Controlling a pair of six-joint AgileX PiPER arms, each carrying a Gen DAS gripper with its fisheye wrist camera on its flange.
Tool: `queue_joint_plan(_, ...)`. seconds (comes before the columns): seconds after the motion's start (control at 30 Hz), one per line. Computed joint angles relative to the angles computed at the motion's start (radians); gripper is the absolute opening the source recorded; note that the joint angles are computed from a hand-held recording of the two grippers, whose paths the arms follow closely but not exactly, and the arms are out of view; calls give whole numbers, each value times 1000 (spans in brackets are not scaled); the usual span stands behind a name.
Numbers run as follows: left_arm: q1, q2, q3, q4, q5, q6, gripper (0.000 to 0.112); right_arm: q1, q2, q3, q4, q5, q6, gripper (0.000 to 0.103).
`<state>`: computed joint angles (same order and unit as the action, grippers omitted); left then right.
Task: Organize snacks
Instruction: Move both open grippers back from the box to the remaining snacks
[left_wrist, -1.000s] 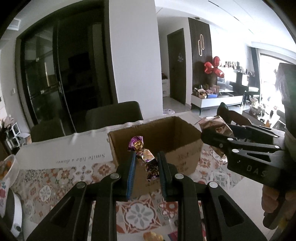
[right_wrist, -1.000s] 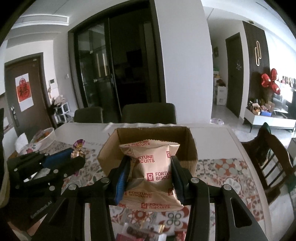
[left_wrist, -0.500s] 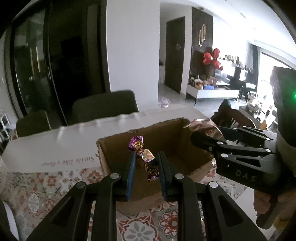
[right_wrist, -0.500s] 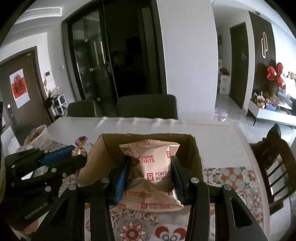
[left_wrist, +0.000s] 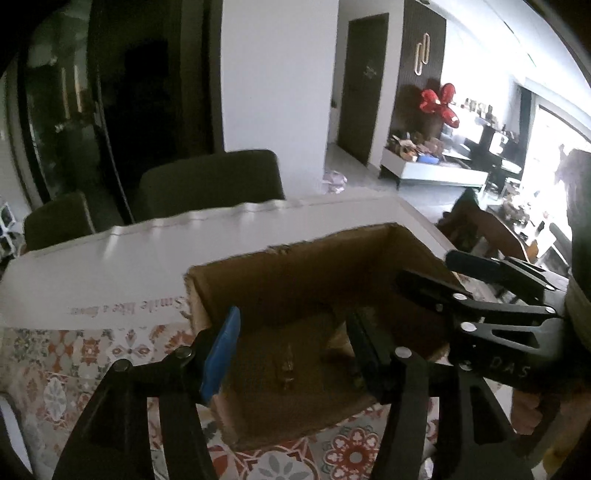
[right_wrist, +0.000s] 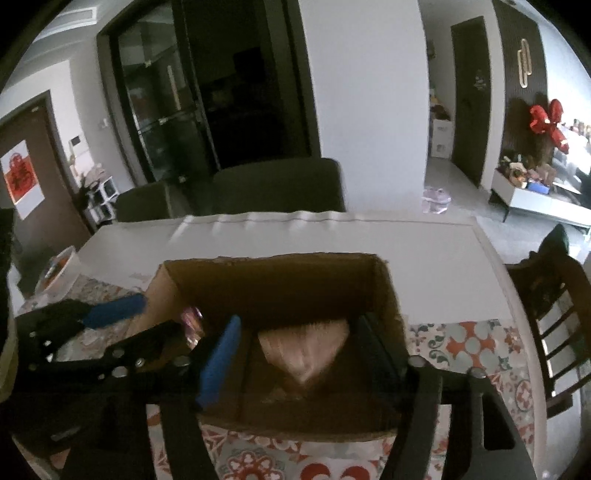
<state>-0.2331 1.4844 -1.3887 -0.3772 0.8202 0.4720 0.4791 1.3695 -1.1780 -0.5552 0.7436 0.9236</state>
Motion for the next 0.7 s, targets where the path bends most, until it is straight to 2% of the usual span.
queue_joint_plan(0.2,15,-70,60,28,-22,-22,70,65,-50,47,-92,48,120,68)
queue_joint_plan(0.37,28,-209,180,24,-57,-1,74,181,-123,103,-205,116,255,68)
queue_joint_plan(0.5,50,-323,266,-22,-64,59,75,326,-180,139,-318,238,378,68)
queue_joint_plan(0.63,88,-418,327,-106,-34,157,75,472,-240,173,-384,367,491,68)
queue_joint_plan(0.7,105,-476,364,-138,-20,205,75,545,-272,199,-408,420,552,72)
